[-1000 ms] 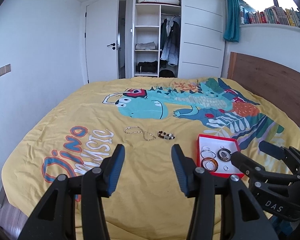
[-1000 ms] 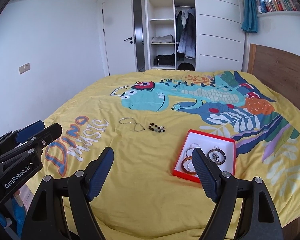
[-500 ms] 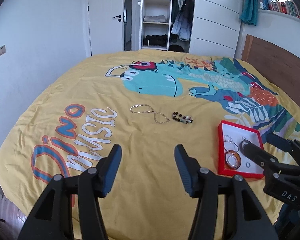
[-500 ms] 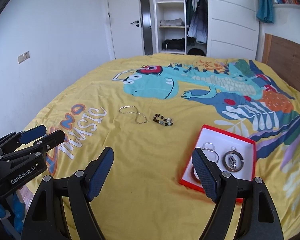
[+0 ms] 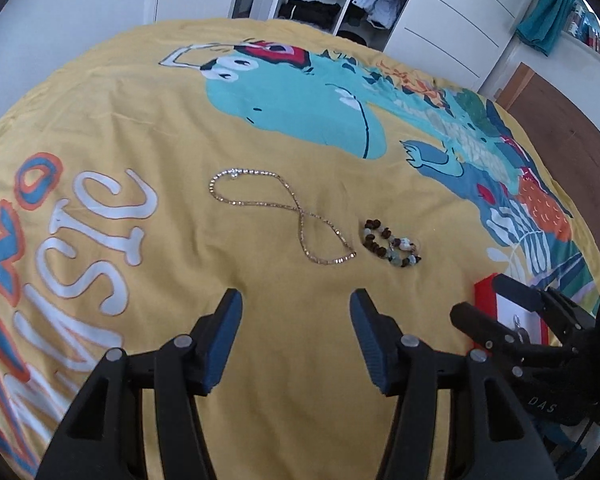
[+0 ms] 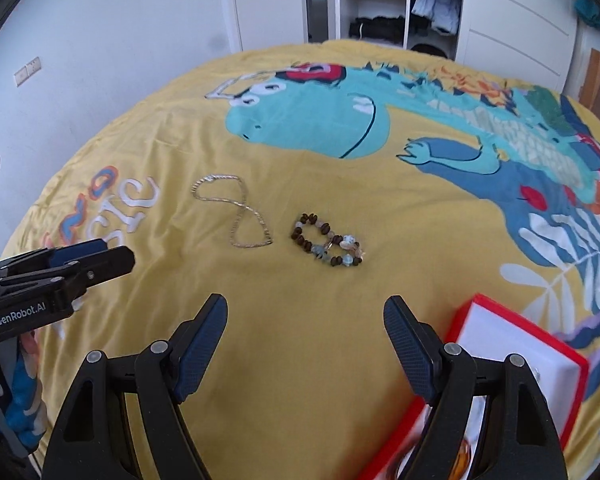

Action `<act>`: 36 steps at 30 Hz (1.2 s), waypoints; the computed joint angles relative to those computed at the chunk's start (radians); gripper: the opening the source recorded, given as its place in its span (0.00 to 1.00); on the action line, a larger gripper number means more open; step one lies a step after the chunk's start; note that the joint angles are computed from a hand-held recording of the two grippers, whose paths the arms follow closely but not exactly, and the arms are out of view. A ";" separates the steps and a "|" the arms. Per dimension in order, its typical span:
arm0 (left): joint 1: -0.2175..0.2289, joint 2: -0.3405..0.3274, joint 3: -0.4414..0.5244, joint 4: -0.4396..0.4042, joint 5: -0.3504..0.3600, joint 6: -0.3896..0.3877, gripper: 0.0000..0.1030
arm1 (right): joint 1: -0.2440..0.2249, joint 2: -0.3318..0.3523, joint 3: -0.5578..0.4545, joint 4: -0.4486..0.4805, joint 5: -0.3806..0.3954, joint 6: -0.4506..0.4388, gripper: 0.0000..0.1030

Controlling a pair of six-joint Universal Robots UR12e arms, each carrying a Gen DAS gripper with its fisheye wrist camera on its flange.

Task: Organize jewelry
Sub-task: 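Grasp the silver chain necklace with the left tool while the right tool grasps the beaded bracelet, then carry the necklace and bracelet into the red box and open both tools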

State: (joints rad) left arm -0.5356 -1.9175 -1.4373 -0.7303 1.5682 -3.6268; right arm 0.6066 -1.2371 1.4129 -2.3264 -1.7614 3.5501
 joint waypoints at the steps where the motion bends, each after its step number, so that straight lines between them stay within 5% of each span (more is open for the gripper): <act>1: 0.006 -0.022 0.020 -0.003 -0.011 -0.007 0.52 | -0.009 0.012 -0.006 0.002 0.011 -0.011 0.77; 9: 0.025 -0.165 0.168 -0.098 -0.013 -0.064 0.52 | -0.068 0.098 -0.062 0.032 0.104 -0.076 0.77; 15: 0.014 -0.217 0.230 -0.144 0.069 -0.056 0.52 | -0.082 0.146 -0.099 0.053 0.128 -0.094 0.77; 18: 0.008 -0.231 0.247 -0.148 0.114 -0.045 0.48 | -0.079 0.164 -0.121 0.070 0.108 -0.113 0.63; 19: 0.003 -0.232 0.246 -0.146 0.142 -0.033 0.40 | -0.078 0.166 -0.125 0.074 0.102 -0.113 0.58; 22: 0.001 -0.216 0.216 -0.112 0.152 -0.022 0.17 | -0.078 0.162 -0.122 0.082 0.098 -0.098 0.32; 25: 0.010 -0.186 0.170 -0.074 0.104 -0.017 0.02 | -0.080 0.149 -0.113 0.095 0.125 -0.069 0.25; 29: 0.018 -0.125 0.077 0.027 0.016 -0.031 0.02 | -0.068 0.124 -0.087 0.097 0.152 -0.045 0.19; 36: -0.001 -0.027 -0.022 0.102 -0.012 -0.011 0.02 | -0.033 0.042 0.015 -0.008 0.166 0.061 0.18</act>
State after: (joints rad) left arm -0.5367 -1.9448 -1.4598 -0.6288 1.5561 -3.6380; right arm 0.5735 -1.1953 1.4277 -2.3341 -1.5954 3.6111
